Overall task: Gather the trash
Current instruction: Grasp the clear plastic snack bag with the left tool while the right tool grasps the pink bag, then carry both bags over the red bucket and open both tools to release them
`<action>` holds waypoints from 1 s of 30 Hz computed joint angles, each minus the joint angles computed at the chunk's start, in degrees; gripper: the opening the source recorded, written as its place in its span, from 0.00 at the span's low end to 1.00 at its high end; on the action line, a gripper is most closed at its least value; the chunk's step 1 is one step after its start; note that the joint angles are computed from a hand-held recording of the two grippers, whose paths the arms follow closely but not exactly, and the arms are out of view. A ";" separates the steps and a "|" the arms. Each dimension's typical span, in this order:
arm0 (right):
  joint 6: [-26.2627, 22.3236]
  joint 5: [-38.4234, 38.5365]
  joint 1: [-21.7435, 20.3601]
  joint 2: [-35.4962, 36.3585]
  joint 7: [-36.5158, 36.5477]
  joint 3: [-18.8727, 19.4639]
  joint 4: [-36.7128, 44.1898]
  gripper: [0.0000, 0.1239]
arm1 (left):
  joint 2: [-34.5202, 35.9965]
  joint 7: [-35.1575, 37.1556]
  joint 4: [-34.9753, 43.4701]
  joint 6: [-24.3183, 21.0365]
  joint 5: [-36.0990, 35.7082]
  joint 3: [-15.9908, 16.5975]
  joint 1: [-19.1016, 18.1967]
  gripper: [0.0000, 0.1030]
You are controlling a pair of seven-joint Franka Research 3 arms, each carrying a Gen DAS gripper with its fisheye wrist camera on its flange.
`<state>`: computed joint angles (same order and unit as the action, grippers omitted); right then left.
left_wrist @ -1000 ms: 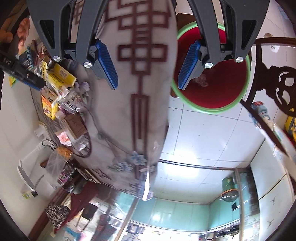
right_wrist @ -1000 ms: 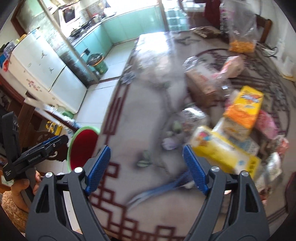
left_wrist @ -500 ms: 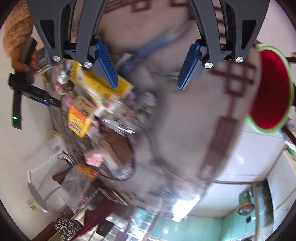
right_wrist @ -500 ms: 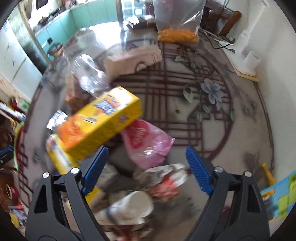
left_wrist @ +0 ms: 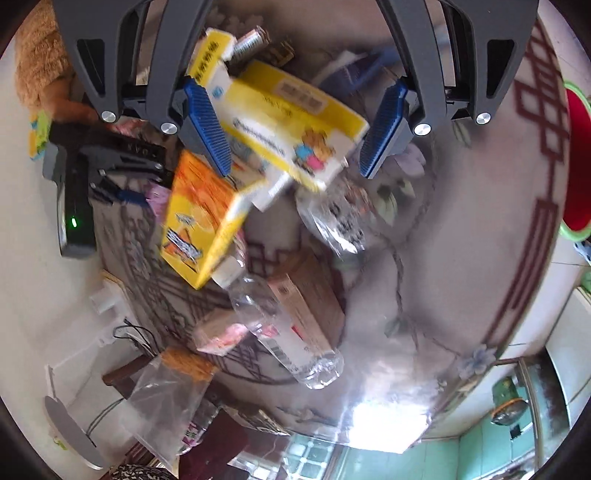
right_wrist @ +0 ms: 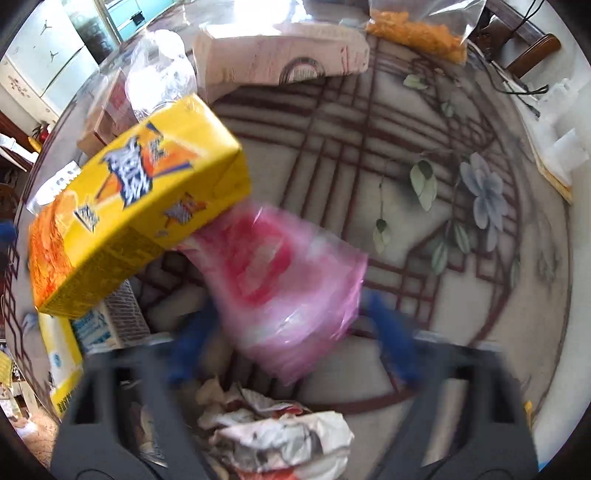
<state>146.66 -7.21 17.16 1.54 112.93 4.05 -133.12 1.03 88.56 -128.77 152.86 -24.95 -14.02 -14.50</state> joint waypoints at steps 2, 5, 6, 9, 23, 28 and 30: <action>1.51 0.83 -0.13 -0.16 -0.89 -0.11 -0.91 0.34 | 2.48 -3.25 2.43 -0.63 2.91 0.37 0.32 0.67; 3.34 3.24 -0.54 -1.21 -2.16 -0.24 -2.10 0.26 | 6.30 -7.10 6.51 -2.87 6.29 0.20 1.11 0.65; 3.60 3.62 -0.67 -1.42 -2.10 -0.24 -2.24 0.25 | 7.41 -7.62 7.69 -3.54 6.77 -0.04 1.49 0.65; 4.72 5.13 -1.24 -1.99 -2.14 -0.39 -2.97 0.23 | 10.37 -7.24 10.44 -5.95 5.32 -1.40 3.03 0.45; 11.14 6.65 -5.35 -15.16 2.62 2.53 -11.03 0.19 | 6.82 -4.49 7.15 -1.04 2.97 -2.69 5.05 0.21; 12.22 4.31 -6.82 -17.22 5.00 4.60 -9.99 0.19 | 1.10 -2.44 2.31 1.98 0.43 -1.32 4.26 0.21; 12.25 3.15 -7.13 -18.21 6.55 5.77 -9.74 0.19 | -1.92 -1.50 0.03 2.87 -0.41 -0.35 3.55 0.21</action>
